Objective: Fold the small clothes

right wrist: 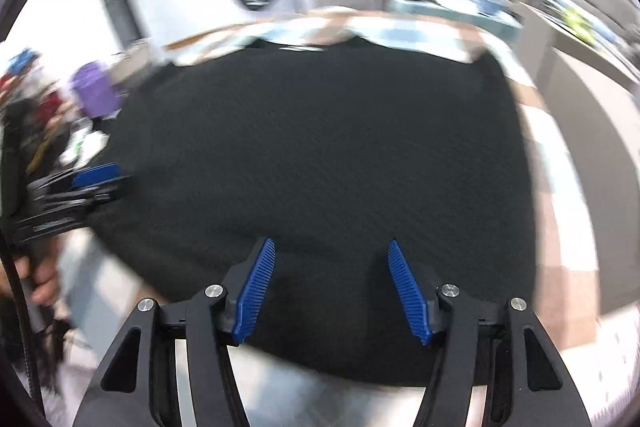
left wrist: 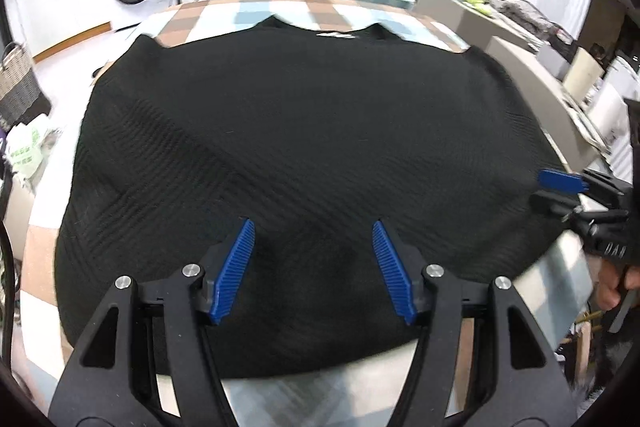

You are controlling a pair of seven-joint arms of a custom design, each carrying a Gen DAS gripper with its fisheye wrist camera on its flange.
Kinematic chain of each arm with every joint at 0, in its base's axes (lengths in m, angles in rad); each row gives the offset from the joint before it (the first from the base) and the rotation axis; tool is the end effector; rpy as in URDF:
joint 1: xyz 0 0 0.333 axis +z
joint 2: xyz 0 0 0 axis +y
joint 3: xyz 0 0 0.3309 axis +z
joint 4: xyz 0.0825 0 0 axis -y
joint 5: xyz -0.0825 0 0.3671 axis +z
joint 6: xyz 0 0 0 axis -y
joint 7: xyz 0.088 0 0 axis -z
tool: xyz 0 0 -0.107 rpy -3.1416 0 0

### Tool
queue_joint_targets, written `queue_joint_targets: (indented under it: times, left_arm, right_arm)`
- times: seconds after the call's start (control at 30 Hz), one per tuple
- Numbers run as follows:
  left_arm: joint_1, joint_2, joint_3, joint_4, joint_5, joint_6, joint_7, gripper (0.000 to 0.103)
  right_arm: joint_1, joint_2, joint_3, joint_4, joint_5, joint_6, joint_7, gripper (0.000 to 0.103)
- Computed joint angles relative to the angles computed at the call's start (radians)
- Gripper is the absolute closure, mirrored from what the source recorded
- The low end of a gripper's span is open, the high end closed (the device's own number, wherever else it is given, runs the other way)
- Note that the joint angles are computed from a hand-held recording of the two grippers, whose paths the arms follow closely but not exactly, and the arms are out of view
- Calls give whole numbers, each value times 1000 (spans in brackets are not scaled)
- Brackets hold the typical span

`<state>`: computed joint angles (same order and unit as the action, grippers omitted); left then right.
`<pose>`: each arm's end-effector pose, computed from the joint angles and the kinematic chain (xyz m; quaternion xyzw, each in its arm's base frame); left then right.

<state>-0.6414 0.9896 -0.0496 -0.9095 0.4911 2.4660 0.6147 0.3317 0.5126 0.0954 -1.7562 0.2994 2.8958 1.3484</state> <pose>0.6496 -0.5127 0.3627 -0.6690 0.6670 -0.2791 0.1722 0.6491 0.2648 0.3716 -0.7778 0.5414 -0.1144 0.2981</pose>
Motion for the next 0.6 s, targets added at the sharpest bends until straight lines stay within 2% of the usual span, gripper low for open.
queue_joint_targets:
  times: [0.03, 0.17, 0.3, 0.37, 0.6]
  left_arm:
    - [-3, 21, -11, 37, -4, -10, 29, 42]
    - [-25, 75, -38, 135, -26, -60, 182, 41]
    - [-26, 76, -58, 130, -72, -84, 268, 40]
    - [-29, 46, -44, 71, -69, -57, 260, 40]
    - [-33, 13, -39, 6, -61, -29, 240, 38]
  right_arm:
    - [-13, 4, 27, 5, -14, 3, -9, 42]
    - [0, 35, 59, 51, 11, -51, -80, 42]
    - [47, 35, 10, 37, -29, -55, -72, 41]
    - [43, 20, 8, 8, -32, -37, -82, 41]
    - [28, 3, 20, -33, -15, -10, -95, 39]
